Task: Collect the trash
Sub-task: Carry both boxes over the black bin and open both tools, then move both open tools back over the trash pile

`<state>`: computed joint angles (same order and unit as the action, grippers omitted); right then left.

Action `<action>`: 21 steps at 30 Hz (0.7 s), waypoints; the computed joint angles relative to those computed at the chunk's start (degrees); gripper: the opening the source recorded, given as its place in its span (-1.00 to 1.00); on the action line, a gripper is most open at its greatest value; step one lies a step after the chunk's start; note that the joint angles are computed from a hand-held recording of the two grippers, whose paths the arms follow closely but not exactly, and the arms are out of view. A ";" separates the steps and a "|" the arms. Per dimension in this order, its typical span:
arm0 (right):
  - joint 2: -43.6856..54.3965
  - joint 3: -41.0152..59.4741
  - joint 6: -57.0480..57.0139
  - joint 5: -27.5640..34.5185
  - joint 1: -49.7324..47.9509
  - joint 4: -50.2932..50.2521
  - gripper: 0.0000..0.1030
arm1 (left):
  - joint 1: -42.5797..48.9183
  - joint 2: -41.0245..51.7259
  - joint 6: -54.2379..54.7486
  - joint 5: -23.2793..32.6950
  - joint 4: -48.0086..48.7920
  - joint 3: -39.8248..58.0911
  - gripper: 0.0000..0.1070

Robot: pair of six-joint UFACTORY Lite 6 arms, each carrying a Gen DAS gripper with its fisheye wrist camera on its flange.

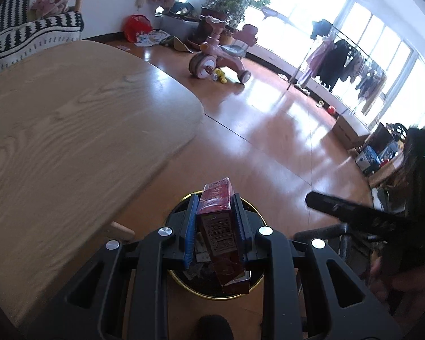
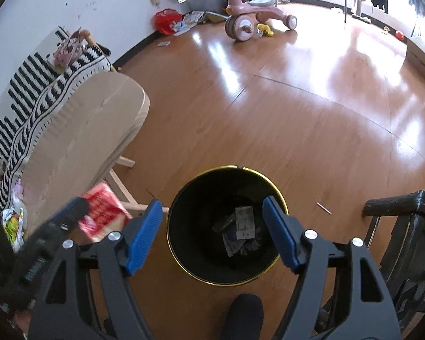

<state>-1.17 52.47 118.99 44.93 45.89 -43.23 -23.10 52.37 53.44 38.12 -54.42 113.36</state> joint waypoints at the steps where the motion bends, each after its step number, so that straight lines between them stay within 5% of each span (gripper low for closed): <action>1: -0.34 0.06 0.39 0.50 0.24 -0.25 0.40 | -0.71 0.22 0.60 -0.59 -0.48 -0.37 -0.57; 6: -1.70 0.08 2.36 3.09 1.48 -1.50 0.45 | -2.72 4.17 -0.11 -0.70 -0.51 2.64 -0.51; 7: -2.08 -0.02 2.79 3.48 1.58 -1.64 0.49 | -2.97 4.88 -0.32 -0.88 -0.75 3.19 -0.39; 9: -2.67 0.03 3.48 3.51 1.37 -1.98 0.50 | -3.31 5.33 0.15 -1.40 -2.28 2.85 0.27; 16: 2.36 8.65 0.57 6.09 1.81 -3.18 0.50 | -2.09 3.27 1.15 -1.48 -2.22 0.36 0.30; 21: 11.03 20.40 -4.15 7.85 2.28 -3.57 0.50 | 2.75 -2.51 2.40 -1.65 -1.39 -3.92 0.54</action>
<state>9.86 72.87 114.84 52.78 48.17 -46.80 -20.35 49.85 55.84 36.47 -55.81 109.43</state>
